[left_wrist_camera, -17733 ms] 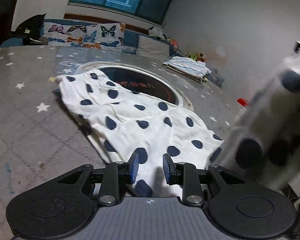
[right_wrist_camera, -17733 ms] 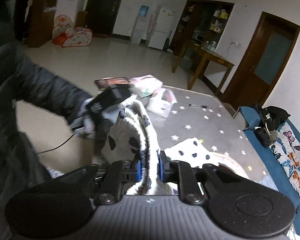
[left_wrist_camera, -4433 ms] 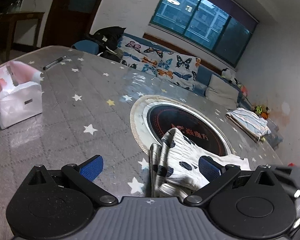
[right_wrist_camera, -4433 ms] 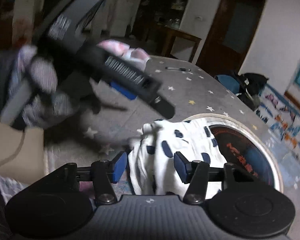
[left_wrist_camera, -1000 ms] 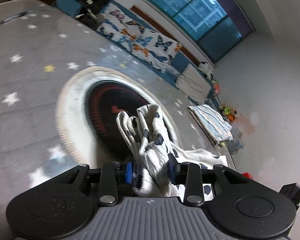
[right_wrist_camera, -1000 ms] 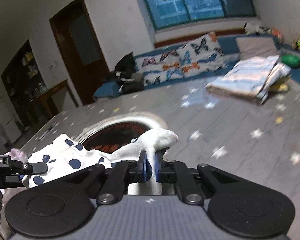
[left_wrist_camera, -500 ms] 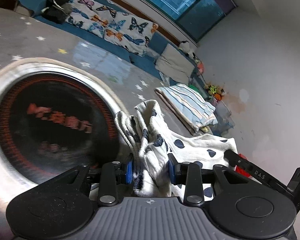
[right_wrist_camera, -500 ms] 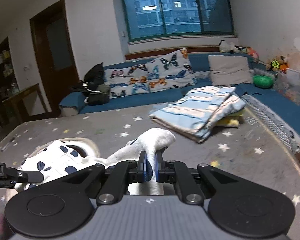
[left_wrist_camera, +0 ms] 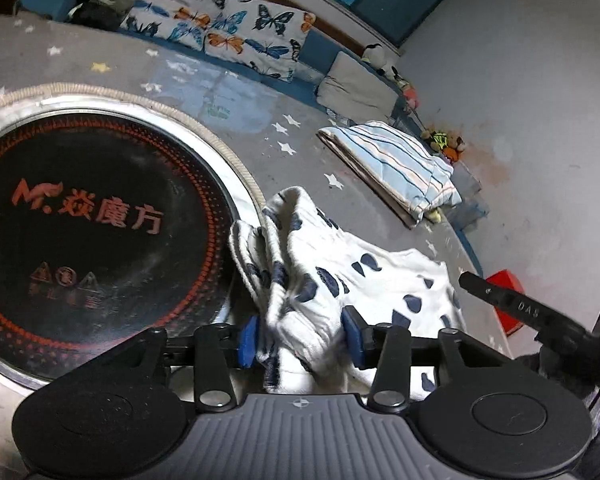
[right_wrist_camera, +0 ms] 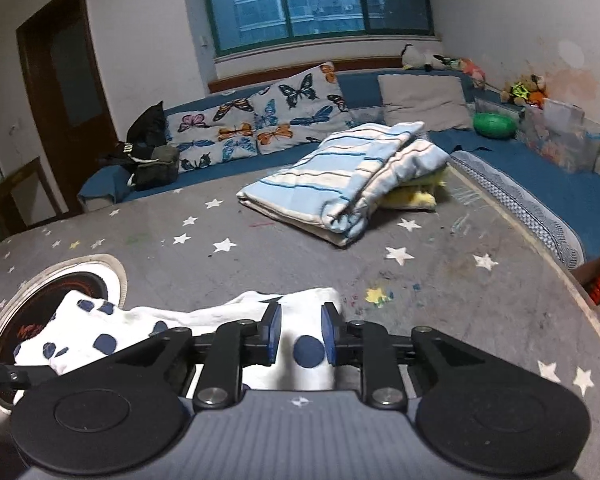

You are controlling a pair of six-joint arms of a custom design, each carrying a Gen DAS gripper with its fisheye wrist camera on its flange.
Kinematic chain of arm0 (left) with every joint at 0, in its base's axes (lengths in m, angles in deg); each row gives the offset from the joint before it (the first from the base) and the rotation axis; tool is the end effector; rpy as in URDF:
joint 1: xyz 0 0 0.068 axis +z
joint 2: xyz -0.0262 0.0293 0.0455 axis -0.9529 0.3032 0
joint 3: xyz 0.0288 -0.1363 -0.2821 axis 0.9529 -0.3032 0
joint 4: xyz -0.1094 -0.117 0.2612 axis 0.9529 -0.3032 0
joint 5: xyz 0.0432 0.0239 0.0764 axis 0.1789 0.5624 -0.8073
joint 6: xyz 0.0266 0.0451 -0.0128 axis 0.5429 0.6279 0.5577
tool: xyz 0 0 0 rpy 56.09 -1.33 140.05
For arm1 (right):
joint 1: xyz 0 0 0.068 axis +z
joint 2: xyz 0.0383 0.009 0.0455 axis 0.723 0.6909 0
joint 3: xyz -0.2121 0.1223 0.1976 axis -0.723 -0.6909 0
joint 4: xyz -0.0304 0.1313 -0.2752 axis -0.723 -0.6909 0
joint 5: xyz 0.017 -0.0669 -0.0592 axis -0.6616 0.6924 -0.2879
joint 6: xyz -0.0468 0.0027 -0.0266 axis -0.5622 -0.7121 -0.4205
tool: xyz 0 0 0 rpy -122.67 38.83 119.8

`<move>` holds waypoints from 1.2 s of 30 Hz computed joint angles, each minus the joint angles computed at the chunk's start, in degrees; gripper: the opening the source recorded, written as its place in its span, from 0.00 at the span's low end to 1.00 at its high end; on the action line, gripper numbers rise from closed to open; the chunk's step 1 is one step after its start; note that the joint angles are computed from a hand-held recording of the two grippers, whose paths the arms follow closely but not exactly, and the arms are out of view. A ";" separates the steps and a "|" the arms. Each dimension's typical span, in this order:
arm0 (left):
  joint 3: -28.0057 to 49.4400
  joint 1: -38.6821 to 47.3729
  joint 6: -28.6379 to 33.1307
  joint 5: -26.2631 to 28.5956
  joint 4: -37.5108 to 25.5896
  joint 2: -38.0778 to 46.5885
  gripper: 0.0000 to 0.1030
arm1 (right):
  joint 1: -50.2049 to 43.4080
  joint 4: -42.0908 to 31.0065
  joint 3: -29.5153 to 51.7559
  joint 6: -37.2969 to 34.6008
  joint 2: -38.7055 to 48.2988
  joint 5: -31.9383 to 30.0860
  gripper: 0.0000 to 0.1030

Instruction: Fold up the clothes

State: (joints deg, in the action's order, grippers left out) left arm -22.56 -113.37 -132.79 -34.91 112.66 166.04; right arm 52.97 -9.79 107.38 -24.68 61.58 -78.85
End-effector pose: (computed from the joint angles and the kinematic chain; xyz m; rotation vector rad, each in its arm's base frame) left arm 0.2000 -0.1613 0.0673 -0.4205 2.2621 -0.5832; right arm 0.2817 0.0420 0.0736 -0.2617 2.2034 0.3578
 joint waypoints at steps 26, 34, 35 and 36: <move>7.72 0.01 16.67 2.03 -0.85 4.93 0.29 | 7.52 -6.98 10.74 -3.99 9.96 1.98 0.38; 7.03 -1.55 18.02 0.02 -1.44 2.19 0.29 | 7.22 -7.54 3.05 -6.58 0.35 -1.75 0.43; 7.04 -1.88 18.07 -0.33 -1.57 2.45 0.30 | 7.34 -7.63 1.86 -6.95 -0.80 -2.10 0.43; 6.99 -2.13 18.19 -0.68 -1.60 2.66 0.30 | 7.47 -7.73 0.77 -7.31 -1.76 -2.33 0.43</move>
State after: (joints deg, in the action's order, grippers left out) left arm -15.57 -115.49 -114.60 -35.59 111.06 168.70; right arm 60.44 -17.52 108.15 -32.00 59.81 -81.18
